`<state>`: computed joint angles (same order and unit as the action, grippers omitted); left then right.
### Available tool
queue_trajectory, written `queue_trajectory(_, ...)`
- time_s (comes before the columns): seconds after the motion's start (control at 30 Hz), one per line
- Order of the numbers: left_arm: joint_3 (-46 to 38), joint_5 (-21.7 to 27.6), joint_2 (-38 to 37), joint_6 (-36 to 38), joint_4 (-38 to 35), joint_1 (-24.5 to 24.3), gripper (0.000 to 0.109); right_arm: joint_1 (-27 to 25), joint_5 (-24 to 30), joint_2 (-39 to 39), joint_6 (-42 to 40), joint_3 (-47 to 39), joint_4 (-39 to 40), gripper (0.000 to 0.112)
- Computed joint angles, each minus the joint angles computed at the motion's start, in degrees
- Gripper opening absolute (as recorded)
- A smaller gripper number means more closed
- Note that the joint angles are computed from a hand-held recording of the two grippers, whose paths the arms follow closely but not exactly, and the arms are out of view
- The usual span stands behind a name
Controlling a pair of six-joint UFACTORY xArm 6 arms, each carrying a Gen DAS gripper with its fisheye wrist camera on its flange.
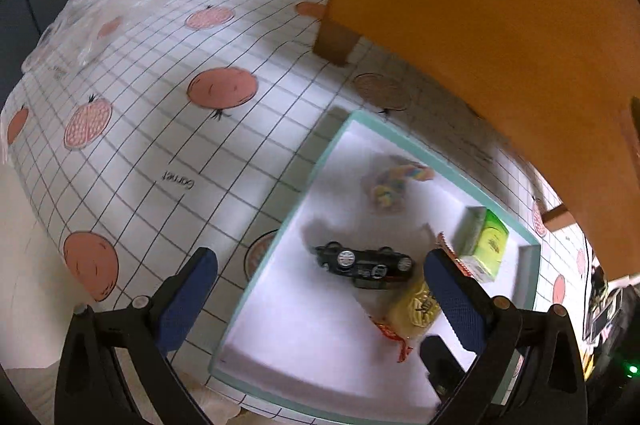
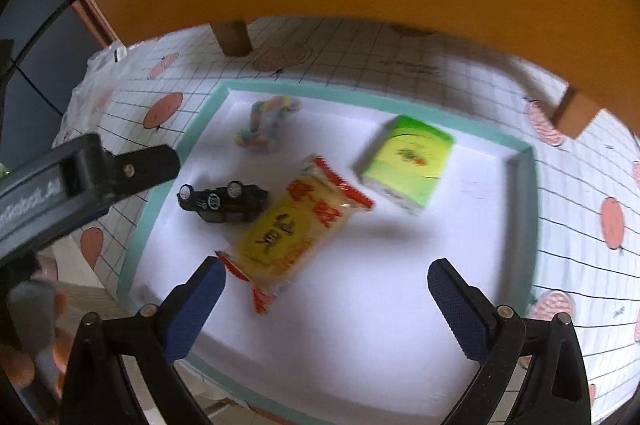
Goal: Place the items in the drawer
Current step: 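Move both tools back over the white tray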
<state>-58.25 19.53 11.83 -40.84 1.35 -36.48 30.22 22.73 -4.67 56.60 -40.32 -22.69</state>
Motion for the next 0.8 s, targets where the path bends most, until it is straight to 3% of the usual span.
queue_trajectory(0.37,-0.1,0.8,0.4,-0.2,-2.2,0.5,0.103,-0.5,2.0,8.4,3.8,-7.1,-1.8,0.099)
queue_trajectory(0.63,-1.0,1.3,1.2,2.5,-3.6,-0.2,0.102,-0.4,4.8,7.0,3.9,-6.5,-3.9,0.066)
queue_trajectory(0.8,-1.3,1.4,1.5,4.7,-4.8,-0.8,0.102,-0.9,4.2,4.9,1.7,-4.3,-3.0,0.056)
